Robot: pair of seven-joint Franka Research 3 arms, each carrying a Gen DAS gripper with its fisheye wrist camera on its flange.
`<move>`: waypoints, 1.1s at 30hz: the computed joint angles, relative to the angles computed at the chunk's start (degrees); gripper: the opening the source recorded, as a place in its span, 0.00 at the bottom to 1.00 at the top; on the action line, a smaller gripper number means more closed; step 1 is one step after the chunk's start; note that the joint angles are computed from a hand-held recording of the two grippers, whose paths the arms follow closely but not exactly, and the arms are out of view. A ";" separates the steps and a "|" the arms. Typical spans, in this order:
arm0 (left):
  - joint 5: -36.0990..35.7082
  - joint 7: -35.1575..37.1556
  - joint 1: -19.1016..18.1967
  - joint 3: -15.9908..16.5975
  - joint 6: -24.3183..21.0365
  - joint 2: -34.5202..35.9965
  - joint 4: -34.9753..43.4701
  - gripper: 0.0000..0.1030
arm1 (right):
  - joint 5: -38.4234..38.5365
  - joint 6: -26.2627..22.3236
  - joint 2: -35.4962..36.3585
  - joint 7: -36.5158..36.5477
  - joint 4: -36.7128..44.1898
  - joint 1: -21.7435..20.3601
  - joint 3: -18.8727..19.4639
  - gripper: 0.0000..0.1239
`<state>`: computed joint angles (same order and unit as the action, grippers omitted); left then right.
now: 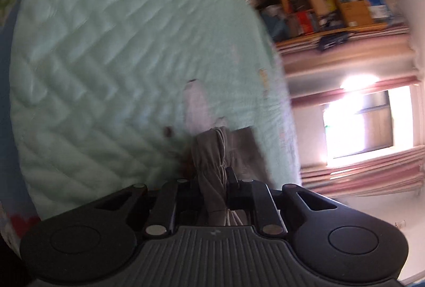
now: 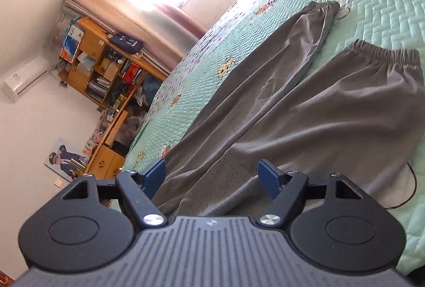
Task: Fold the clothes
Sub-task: 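Grasp the grey trousers' waistband with the left gripper and lift it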
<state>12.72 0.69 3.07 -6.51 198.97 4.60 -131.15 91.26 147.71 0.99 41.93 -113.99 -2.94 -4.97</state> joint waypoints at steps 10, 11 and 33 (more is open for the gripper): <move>18.21 -12.85 5.71 -1.60 4.96 0.56 0.11 0.35 | -8.69 0.18 3.03 1.40 4.58 1.34 1.52 0.62; 18.13 -12.62 5.20 -1.30 5.51 -0.06 -0.79 0.37 | -12.60 0.86 3.90 2.47 5.89 1.82 1.95 0.62; 17.09 -11.18 2.52 0.77 14.06 1.12 -4.16 0.46 | -47.77 11.29 13.50 -4.63 13.28 5.59 11.94 0.33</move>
